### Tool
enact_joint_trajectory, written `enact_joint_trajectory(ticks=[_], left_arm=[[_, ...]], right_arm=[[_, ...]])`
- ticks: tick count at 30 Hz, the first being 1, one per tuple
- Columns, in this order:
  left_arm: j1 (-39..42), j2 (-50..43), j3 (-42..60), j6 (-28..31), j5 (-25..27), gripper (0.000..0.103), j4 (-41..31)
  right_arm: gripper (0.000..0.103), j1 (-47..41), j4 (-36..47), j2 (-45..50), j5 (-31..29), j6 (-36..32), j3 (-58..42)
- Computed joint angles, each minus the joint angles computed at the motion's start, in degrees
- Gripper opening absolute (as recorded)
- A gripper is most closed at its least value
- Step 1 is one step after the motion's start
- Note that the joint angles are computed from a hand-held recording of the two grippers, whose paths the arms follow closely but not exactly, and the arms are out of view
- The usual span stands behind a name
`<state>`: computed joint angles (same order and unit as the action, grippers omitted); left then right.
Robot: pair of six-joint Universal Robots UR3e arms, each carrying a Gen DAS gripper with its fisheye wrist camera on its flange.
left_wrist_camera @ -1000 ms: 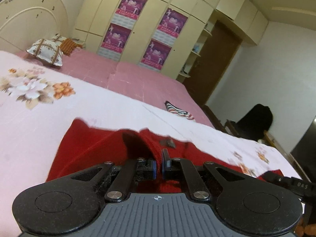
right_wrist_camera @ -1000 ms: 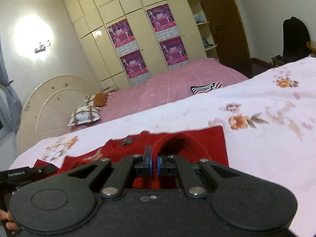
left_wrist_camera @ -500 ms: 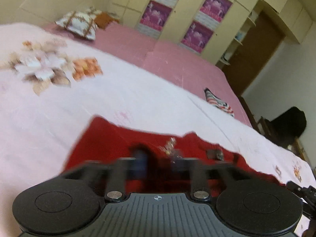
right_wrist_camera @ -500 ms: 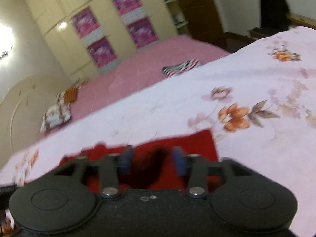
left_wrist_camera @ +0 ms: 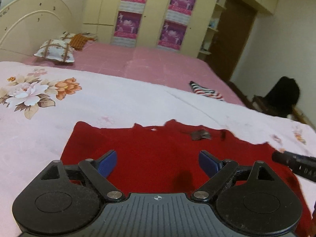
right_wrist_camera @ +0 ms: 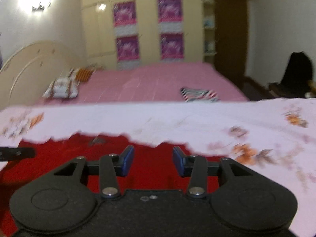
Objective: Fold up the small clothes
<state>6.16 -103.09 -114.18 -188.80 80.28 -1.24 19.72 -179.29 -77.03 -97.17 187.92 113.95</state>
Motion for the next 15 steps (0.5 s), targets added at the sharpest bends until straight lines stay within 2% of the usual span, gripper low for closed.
enact_joint_trajectory(ticks=[2,4,5,6,8,10,12,13,15], left_arm=[[-0.61,-2.95,3.3,-0.87,4.03,0.089,-3.0],[-0.46,-4.16,2.44,-1.3,8.14,0.089,-2.44],[0.13,-4.77,0.99,-0.23,8.39,0.089,-0.12],[1.1,-4.59,-1.93,2.05,7.01,0.089,3.93],[1.2,-3.94,-3.73,4.48,6.89,0.089,5.45],[1.64,-3.01,-3.63,2.89,6.42,0.088,4.02],[2.06,-1.08,-4.91,0.06,5.97,0.088,4.08],[2.15,0.3,-6.23,-0.83,5.79,0.088,4.76],[1.97,3.13,-9.21,-0.44,5.16,0.088,6.76]], right_arm=[[0.041,-0.23,2.54,2.73,-1.57,0.1,-2.87],[0.041,-1.34,5.93,4.77,-3.2,-0.67,-4.84],[0.041,-1.87,5.75,5.78,-4.73,-1.36,-4.15],[0.042,-3.06,2.18,5.73,-4.26,-2.18,-1.37],[0.049,-4.51,-2.25,4.73,-4.01,-2.21,2.84],[0.051,-5.73,-2.96,3.82,-2.66,-1.34,4.44],[0.052,-5.83,-0.02,2.9,-2.86,0.38,3.46],[0.051,-5.36,1.17,1.97,-3.49,1.35,3.29],[0.041,-3.1,0.92,0.65,-5.17,2.46,2.78]])
